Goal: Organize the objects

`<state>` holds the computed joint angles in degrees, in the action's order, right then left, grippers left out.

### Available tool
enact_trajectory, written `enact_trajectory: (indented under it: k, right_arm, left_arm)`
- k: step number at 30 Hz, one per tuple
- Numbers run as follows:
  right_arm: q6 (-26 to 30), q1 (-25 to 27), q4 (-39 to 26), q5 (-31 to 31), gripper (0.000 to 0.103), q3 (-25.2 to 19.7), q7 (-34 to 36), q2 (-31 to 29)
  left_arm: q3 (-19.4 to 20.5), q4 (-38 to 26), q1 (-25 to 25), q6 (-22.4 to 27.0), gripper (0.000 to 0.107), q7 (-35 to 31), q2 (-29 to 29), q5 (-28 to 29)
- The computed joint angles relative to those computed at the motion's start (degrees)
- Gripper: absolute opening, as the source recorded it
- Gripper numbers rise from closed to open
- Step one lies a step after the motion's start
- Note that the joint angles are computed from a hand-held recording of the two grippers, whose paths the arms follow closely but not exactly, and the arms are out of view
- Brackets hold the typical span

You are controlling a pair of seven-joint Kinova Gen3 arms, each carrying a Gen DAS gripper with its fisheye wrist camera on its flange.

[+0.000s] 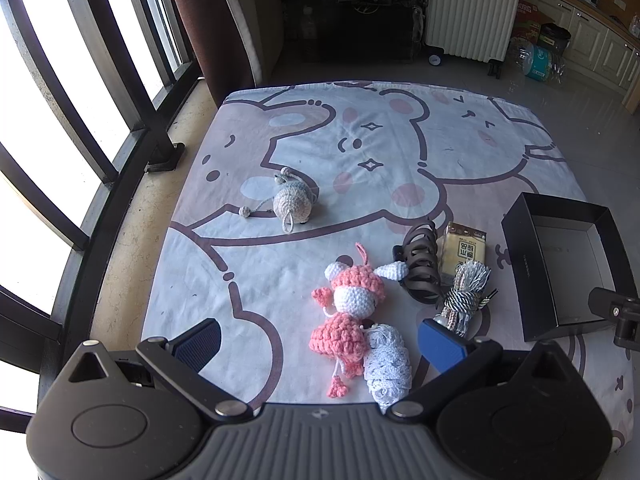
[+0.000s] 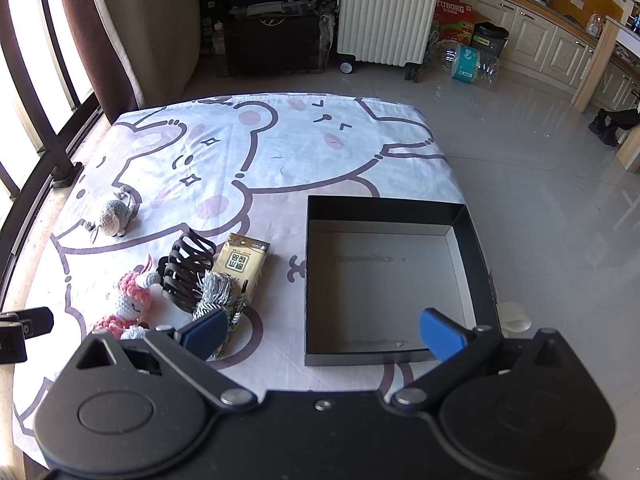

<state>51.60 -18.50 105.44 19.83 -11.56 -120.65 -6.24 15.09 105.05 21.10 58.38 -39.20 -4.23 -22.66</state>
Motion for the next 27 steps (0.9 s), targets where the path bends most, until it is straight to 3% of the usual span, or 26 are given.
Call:
enact_trajectory:
  k: [27]
  right_arm:
    - [0.6, -0.2, -0.5, 0.0, 0.103, 0.1, -0.1, 0.4]
  left_arm:
    - [0.1, 0.3, 0.0, -0.2, 0.103, 0.5, -0.1, 0.0]
